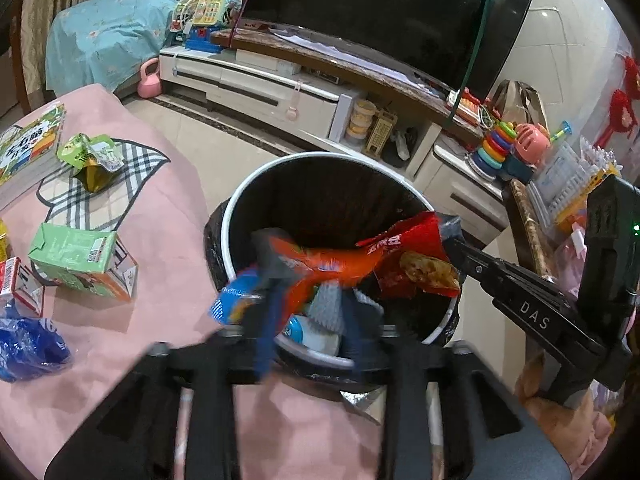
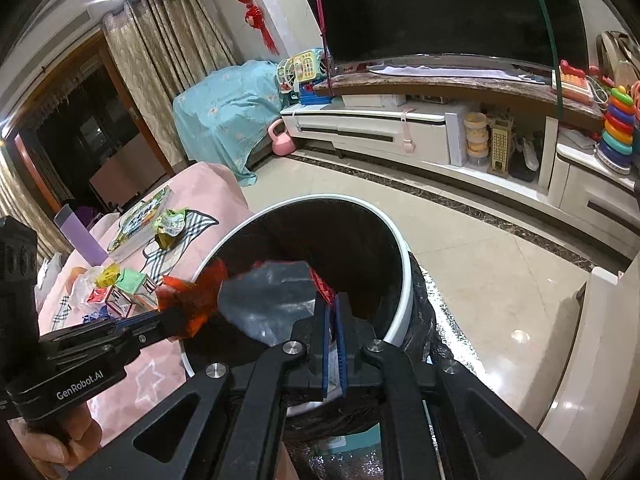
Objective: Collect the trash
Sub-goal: 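Open both tools to drop the wrapper and bag into the bin, then move both tools back over the table toward the pink candy and blue bag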
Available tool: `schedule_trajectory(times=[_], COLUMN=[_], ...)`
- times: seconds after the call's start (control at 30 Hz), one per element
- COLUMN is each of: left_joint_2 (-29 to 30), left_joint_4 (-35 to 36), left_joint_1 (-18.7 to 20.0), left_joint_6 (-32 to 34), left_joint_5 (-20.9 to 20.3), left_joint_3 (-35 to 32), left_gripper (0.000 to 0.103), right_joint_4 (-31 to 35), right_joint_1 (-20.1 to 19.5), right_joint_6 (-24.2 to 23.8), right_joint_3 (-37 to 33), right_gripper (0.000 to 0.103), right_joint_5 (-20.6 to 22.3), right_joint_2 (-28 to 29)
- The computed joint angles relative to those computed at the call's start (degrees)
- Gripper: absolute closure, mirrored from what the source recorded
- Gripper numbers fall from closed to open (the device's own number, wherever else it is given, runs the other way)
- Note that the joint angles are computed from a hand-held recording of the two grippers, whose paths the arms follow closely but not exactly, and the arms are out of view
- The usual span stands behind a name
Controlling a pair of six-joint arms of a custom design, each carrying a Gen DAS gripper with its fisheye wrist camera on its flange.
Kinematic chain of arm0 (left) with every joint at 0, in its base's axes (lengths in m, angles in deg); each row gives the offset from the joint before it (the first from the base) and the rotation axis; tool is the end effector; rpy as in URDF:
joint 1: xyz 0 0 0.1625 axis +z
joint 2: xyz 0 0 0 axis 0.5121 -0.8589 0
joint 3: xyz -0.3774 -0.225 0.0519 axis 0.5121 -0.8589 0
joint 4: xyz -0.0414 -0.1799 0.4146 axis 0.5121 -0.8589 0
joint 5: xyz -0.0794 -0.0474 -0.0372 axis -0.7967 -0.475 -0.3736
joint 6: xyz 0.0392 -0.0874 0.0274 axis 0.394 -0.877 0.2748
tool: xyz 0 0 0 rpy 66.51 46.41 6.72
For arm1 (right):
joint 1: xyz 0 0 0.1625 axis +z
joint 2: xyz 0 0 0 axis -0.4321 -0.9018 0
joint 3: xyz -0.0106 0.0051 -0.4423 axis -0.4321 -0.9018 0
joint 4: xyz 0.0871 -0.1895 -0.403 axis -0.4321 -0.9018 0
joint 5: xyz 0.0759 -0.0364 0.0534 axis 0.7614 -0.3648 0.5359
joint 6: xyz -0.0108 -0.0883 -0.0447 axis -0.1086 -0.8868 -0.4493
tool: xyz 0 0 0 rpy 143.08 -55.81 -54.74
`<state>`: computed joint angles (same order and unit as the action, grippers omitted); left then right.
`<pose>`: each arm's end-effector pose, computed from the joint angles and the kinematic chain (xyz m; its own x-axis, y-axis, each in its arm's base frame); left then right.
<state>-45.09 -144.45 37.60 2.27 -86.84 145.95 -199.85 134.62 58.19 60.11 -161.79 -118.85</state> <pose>-0.1321 -0.7905 0.2569 -0.7405 0.5142 -0.4327 0.6426 0.7303 -0.2320 0.3160 -0.7027 0.0589 -0.8746 0.1743 0.4525 -0.2388 0.6573 -0.7148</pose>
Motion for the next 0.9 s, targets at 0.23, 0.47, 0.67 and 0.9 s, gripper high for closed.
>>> schedule_trajectory(times=[0.23, 0.47, 0.67, 0.9], left_joint_2=[-1.43, -2.37, -2.06, -2.15], left_joint_4=[-1.64, -2.18, -1.79, -1.89], left_joint_1=[0.57, 1.11, 0.25, -0.54], left_joint_6=[-0.66, -1.73, -0.52, 0.32], left_joint_5=[0.52, -1.96, -4.56, -6.27], left_joint_3=[1.56, 1.87, 1.67, 2.06], left_gripper=[0.052, 0.052, 0.052, 0.045], right_joint_4=[-2.11, -4.76, -12.76, -17.78], right_joint_1=[0.09, 0.79, 1.55, 1.80], right_joint_6=[0.91, 0.26, -0.18, 0.22], right_joint_3=[1.20, 1.09, 3.54, 5.92], right_gripper=[0.070, 0.054, 0.052, 0.047], right_joint_5=[0.46, 0.86, -0.08, -1.71], right_joint_2=[-0.61, -0.20, -0.99, -2.50])
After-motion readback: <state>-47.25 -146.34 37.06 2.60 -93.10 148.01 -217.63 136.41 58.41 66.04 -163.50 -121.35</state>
